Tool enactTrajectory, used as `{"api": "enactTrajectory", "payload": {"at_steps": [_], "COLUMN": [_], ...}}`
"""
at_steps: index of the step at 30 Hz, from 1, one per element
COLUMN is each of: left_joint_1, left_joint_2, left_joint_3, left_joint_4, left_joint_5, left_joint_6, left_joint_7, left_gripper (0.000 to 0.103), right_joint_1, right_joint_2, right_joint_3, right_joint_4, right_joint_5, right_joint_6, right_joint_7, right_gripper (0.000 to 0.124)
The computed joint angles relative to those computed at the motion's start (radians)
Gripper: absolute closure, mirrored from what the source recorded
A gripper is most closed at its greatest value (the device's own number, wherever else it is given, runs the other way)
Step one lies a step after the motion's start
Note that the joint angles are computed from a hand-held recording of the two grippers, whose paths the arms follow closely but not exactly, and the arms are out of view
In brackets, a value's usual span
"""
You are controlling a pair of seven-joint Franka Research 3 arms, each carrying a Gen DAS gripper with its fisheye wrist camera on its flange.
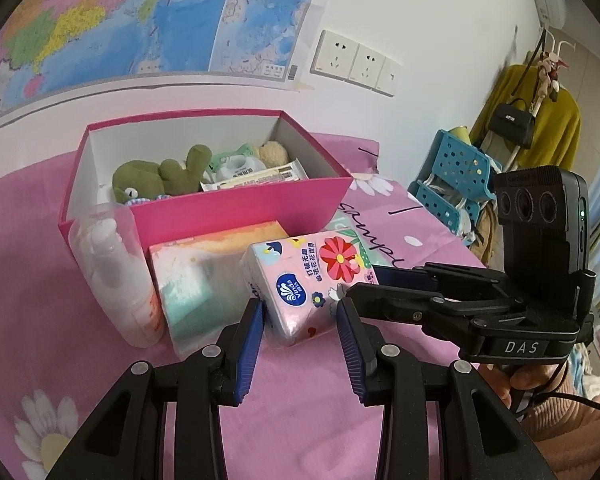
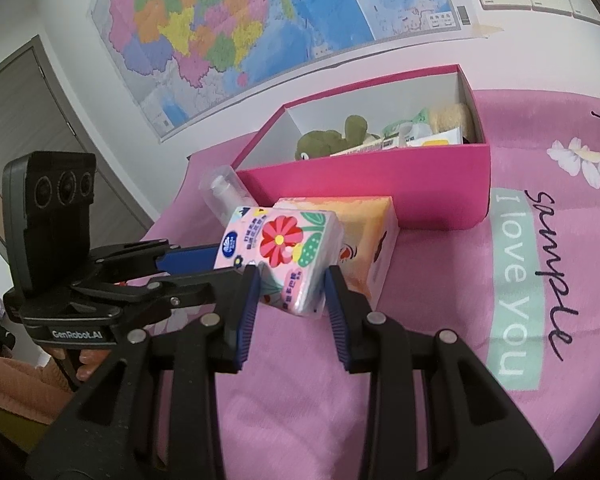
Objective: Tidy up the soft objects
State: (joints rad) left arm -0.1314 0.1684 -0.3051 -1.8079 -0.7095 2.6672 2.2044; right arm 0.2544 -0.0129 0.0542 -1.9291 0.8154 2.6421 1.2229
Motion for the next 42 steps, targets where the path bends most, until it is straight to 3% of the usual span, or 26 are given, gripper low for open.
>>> {"api": "enactTrajectory", "payload": {"at_steps": [16, 42], "left_joint_1": [0.011, 0.025], "left_joint_2": [0.08, 0.371], "left_joint_3": [-0.019, -0.035], "left_joint_4": [0.113, 0.521], "left_joint_5": [0.088, 0.422], "left_joint_6": [0.027, -0.061], "left_joint_7": [-0.059, -0.394], "left_gripper": [0.066, 0.066], "right_joint_1": [-0.028, -0.092], "right_joint_2": [0.086, 0.382], "right_joint_3": [0.002, 0.04], "right_joint_4": [0.119, 0.497], "right_joint_5": [-0.01, -0.177], "right_joint_6": [-0.001, -0.056], "right_joint_7": [-0.02, 0.134], "right_gripper": [0.087, 0.087]}}
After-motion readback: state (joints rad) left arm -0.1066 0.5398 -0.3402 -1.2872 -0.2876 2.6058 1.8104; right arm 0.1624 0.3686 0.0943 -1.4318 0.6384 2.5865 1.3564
